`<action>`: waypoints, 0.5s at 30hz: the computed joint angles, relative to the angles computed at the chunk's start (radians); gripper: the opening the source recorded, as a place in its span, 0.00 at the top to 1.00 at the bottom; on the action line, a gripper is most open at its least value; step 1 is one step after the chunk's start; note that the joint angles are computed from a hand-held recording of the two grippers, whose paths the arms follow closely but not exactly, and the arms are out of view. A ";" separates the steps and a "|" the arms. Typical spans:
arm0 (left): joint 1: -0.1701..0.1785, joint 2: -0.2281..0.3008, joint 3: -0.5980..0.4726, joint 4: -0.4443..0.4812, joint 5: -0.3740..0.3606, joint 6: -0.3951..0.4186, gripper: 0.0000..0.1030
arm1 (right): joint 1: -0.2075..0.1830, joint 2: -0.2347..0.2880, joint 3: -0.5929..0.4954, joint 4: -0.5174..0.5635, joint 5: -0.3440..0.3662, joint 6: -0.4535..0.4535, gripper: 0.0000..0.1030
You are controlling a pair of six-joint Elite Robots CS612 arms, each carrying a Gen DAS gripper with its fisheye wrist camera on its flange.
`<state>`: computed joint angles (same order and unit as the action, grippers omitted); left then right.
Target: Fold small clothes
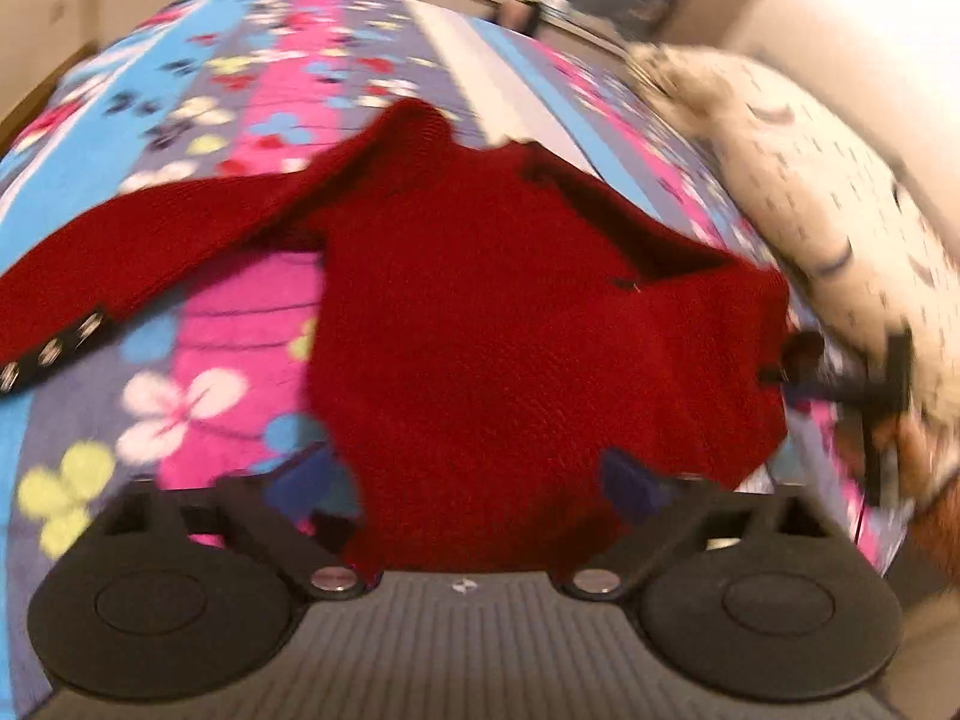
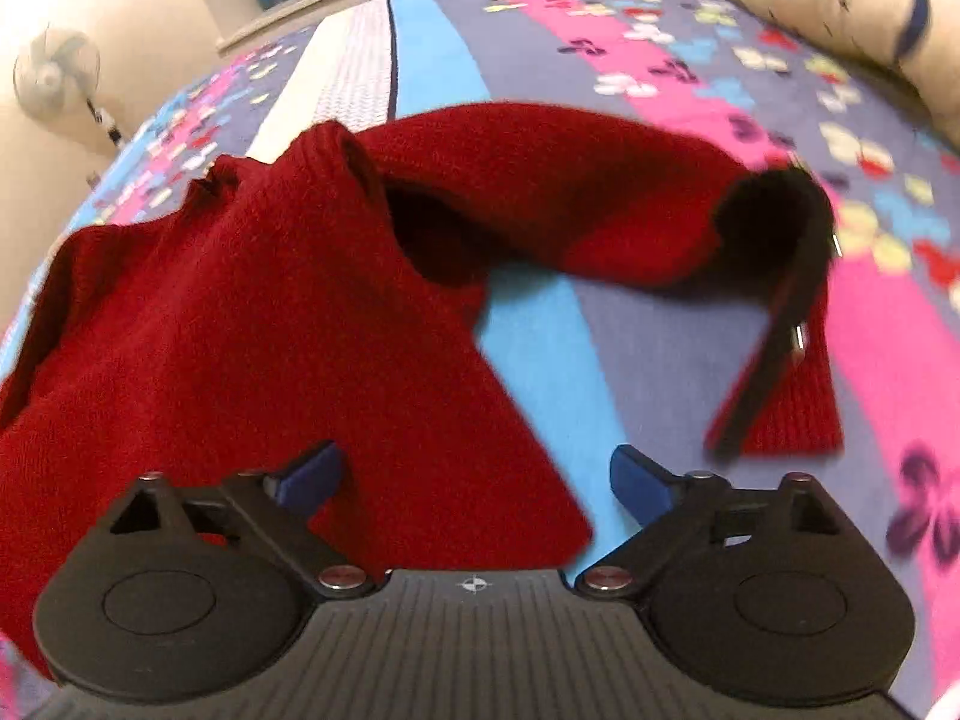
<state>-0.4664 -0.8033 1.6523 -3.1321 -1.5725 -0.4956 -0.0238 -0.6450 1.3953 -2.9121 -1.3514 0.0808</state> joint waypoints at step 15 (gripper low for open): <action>-0.006 -0.037 -0.051 0.188 -0.102 -0.145 0.86 | -0.017 -0.151 0.210 -0.105 0.075 0.134 0.84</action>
